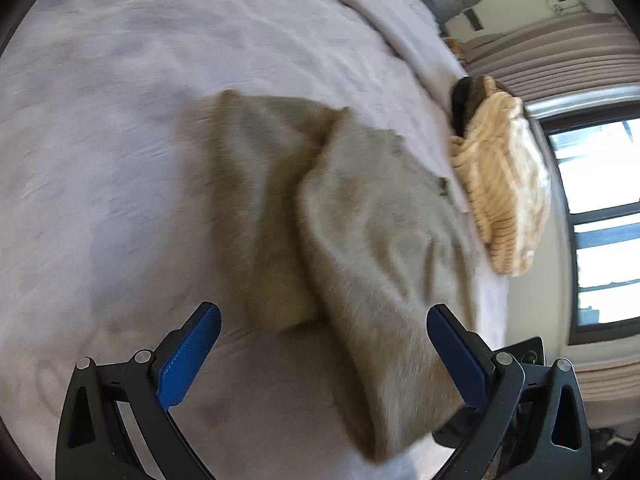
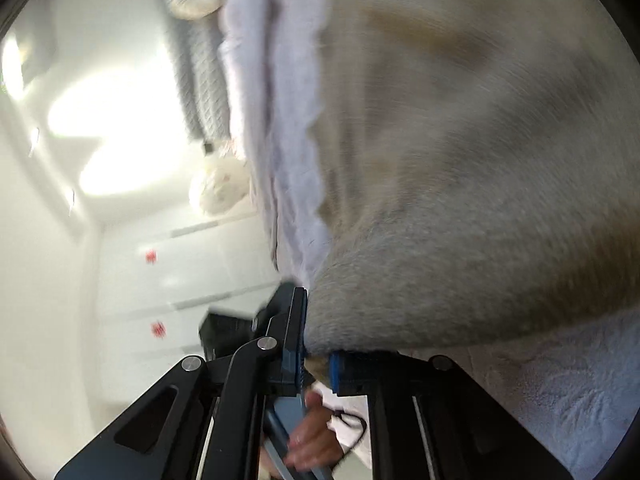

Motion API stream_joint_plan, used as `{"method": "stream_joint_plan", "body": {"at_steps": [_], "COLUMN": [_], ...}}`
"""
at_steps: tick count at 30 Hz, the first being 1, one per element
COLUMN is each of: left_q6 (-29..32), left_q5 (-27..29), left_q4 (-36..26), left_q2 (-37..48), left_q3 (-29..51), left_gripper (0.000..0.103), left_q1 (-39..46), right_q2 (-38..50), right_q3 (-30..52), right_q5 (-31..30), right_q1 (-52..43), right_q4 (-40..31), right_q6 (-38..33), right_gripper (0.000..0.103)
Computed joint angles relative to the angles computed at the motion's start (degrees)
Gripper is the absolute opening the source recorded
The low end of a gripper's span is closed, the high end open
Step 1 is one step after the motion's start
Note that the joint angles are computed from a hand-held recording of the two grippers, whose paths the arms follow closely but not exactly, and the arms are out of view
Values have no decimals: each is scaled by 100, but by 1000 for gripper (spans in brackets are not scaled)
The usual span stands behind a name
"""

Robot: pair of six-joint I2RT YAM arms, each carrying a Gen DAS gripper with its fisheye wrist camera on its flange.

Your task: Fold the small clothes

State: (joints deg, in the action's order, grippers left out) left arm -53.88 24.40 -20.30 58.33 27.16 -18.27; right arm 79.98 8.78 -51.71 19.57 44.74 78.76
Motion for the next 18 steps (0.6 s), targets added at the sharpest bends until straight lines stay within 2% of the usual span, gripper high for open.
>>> {"method": "stream_joint_plan", "body": {"at_steps": [4,5,7,8,10,11,13,14,15,17,18], "left_q6": [-121,-117,-67,-19,80,138,176,186,191,193,209], "left_q5": [570,615,455,350,68,-36,-301,-396,-490,-623,-717], "left_q4": [1099,1268,1299,1249,1056,967,790,729,662,587,499], "left_q2": [1046,1314,1664,1791,2058,2145,2299,2353,2408,2492,2553], "left_q3": [154,239,432,530,757,831,995,1057,1136,1237,1332], "left_gripper": [103,103,103,103,103,103,103,103,103,103,103], "left_q1": [98,49,-145,-243,-483,-550,-724,-783,-845,-921,-973], "right_q2": [-571,-591,-544,-522,-497,-466,-540,-606,-651,-657,-654], "right_q3": [628,703,996,1092,1417,1660,1995,2097,2297,2539,2610], "right_q5": [-340,-345,-454,-489,-454,-396,18,216,537,836,897], "right_q1": [-214,-195,-231,-231,-202,-256,-356,-362,-545,-1001,-1185], "right_q4": [-1978,-2232,-3204,-3590,-5015,-5984,-7343,-7678,-8283,-8849,-8956], "right_q6": [-1298,-1488,-2235,-2542,-3614,-4467,-5726,-5995,-6590,-7235,-7398], "right_gripper": [10,10,11,14,14,14,16,21,28,67,69]}}
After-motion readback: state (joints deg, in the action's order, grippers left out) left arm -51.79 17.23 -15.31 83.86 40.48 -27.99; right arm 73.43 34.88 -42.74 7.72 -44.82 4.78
